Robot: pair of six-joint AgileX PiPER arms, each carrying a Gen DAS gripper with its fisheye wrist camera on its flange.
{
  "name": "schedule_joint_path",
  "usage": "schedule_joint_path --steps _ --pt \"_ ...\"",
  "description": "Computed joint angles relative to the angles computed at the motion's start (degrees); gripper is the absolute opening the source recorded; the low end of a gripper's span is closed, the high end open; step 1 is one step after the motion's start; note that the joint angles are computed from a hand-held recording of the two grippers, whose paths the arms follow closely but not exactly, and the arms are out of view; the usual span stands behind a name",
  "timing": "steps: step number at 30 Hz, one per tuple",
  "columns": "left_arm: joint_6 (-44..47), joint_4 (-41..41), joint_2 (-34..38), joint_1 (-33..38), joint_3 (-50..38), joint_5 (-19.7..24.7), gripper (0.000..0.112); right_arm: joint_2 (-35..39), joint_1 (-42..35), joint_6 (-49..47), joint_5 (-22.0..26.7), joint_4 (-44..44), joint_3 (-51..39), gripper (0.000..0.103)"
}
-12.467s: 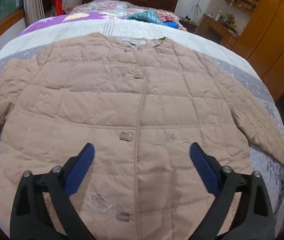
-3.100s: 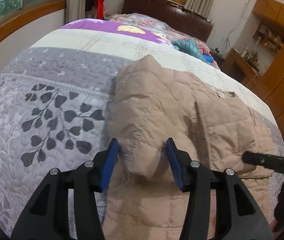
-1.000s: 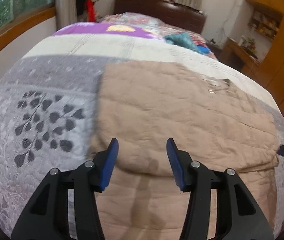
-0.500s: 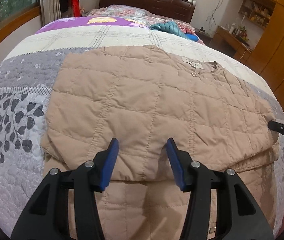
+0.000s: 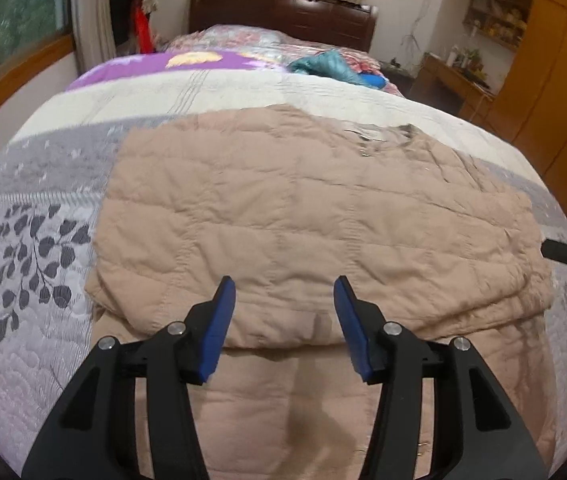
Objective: Fold large clothes
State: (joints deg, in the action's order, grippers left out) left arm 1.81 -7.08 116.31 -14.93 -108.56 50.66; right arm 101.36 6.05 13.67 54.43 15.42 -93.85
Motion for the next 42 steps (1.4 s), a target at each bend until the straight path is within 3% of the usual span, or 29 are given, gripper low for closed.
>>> schedule_joint_path --steps 8,13,16,18,20,22,25,29,31,35,39,42 --pt "0.2 -0.5 5.4 -0.5 -3.5 1.9 0.054 7.5 0.9 1.1 0.3 -0.3 -1.7 0.017" --pt "-0.4 -0.2 5.7 -0.6 -4.6 3.2 0.053 6.7 0.7 0.3 -1.0 0.9 -0.6 0.019" --pt "1.8 -3.9 1.1 1.5 -1.3 4.5 0.052 -1.4 -0.8 -5.7 -4.4 7.1 6.8 0.023" --pt "6.0 -5.5 -6.4 3.4 7.1 1.3 0.053 -9.8 -1.5 -10.5 -6.1 10.1 14.1 0.032" --pt "11.7 -8.6 -14.3 6.7 15.5 -1.3 0.061 -18.0 -0.7 -10.3 -6.6 7.4 20.8 0.042" --pt "17.5 -11.9 -21.5 11.5 23.2 -1.8 0.066 -24.8 -0.2 -9.5 -5.4 4.8 26.3 0.05" --pt "24.7 -13.7 -31.0 19.8 33.9 -1.3 0.072 -37.4 -0.1 -8.8 -2.7 4.0 37.3 0.053" --pt "35.6 -17.7 -39.2 34.1 44.6 3.7 0.073 -53.2 -4.1 -9.2 2.7 8.3 50.0 0.062" --pt "40.9 -21.4 -40.9 41.0 47.7 7.1 0.073 -58.8 -5.0 -8.0 5.2 8.7 54.1 0.063" --pt "51.0 -28.6 -42.1 52.8 53.5 14.0 0.074 -66.9 0.6 0.7 5.5 6.0 59.0 0.064" --pt "52.5 -31.0 -40.1 55.6 56.0 15.0 0.074 -70.9 -1.2 -0.3 7.1 9.3 62.4 0.069" --pt "54.1 -33.5 -38.7 56.4 56.9 17.6 0.074 -71.8 5.5 6.8 4.7 5.2 64.1 0.069"
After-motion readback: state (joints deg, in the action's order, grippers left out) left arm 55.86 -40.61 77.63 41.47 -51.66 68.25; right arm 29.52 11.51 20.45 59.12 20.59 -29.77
